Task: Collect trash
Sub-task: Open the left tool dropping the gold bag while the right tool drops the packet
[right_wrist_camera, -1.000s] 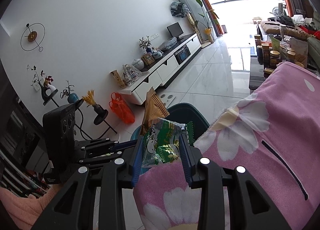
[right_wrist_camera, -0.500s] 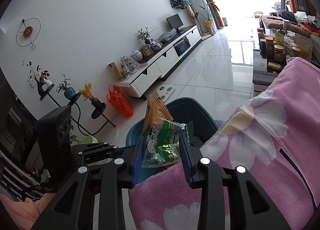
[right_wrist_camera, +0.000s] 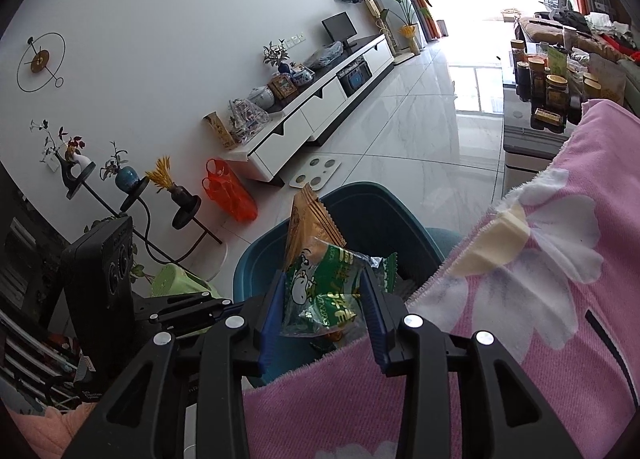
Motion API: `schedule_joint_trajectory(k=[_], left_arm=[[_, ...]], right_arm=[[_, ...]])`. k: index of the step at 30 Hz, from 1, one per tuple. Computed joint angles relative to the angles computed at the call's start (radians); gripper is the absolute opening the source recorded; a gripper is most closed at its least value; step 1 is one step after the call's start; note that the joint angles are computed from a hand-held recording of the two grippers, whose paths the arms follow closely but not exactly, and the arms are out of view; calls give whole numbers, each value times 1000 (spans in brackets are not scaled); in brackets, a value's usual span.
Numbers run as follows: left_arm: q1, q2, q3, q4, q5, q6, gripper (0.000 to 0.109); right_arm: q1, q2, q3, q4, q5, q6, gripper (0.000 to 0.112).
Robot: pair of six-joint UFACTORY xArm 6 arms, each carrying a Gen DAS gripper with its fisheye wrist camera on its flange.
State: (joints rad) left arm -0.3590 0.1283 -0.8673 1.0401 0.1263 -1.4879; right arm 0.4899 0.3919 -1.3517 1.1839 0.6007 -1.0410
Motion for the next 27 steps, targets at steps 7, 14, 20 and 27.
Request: schedule_joint_trajectory(k=[7, 14, 20, 27], left_arm=[[15, 16, -5, 6, -15, -23, 18], [32, 6, -3, 140, -20, -179, 38], [34, -29, 7, 305, -10, -362, 42], [-29, -126, 14, 686, 45, -731, 75]], right_arm=[[4, 22, -21, -17, -3, 22, 39], [-6, 20, -18, 8, -11, 15, 53], [-17, 5, 1, 40, -7, -10, 57], [-43, -89, 103, 152, -24, -137, 68]])
